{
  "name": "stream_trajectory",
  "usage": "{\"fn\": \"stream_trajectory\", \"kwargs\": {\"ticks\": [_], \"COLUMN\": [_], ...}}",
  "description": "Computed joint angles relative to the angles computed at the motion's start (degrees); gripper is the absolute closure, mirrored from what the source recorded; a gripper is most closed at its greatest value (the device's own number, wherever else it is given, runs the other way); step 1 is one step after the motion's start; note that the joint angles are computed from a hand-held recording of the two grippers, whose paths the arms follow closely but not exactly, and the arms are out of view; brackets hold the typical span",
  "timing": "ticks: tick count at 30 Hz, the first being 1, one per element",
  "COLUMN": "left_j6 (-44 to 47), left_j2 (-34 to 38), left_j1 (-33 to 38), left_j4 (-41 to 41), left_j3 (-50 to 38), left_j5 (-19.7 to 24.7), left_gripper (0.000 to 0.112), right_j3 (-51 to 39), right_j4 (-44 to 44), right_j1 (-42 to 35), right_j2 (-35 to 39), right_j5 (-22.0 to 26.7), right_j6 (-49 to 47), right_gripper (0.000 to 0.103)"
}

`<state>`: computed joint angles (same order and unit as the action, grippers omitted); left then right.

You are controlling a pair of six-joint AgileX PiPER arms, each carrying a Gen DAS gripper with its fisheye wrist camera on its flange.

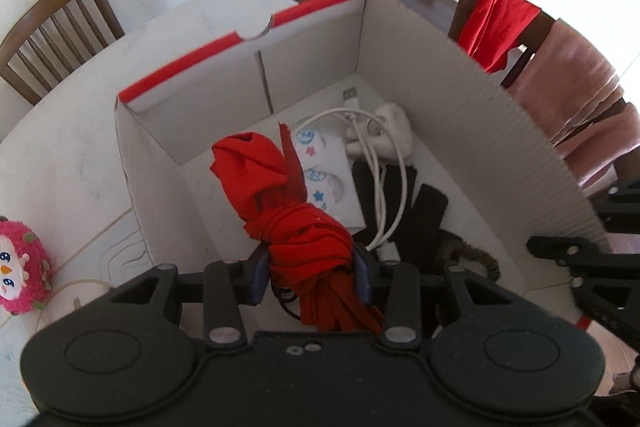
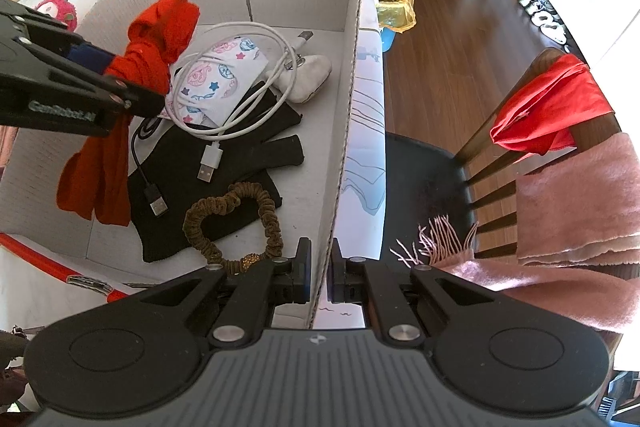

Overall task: Organize objects
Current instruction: 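Lift the red scarf with the left gripper and carry it into the box, then open the left gripper to drop the red scarf and withdraw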

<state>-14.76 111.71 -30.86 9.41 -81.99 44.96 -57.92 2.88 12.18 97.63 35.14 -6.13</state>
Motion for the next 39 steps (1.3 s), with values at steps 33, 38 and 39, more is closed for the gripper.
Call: {"fn": "stream_trajectory", "kwargs": {"ticks": [33,38,39], "left_j6": [-0.93,-1.71,-2.48], "left_j2": [-2.94,-6.16,-6.80], "left_j1": [-2.04,-1.28,-1.27], "left_j4": [-1.02,-2.24,-1.93], "left_j3": [4.87,6.73,7.32], "left_j5": [-4.62,-5.88,-6.25], "left_gripper": [0.026,0.026,0.026], "right_j3": [-0.23,-0.14,-0.10], "right_j4": [-0.05,-0.29,-0.14], "right_j1": [0.08,0.10,-0.01], "right_j2": [0.44,0.38,0.37], "right_j5": [0.05,-0.06,-0.04], "right_j6": [0.04,0.15,-0.03], "right_gripper": [0.096,0.096,0.096]}}
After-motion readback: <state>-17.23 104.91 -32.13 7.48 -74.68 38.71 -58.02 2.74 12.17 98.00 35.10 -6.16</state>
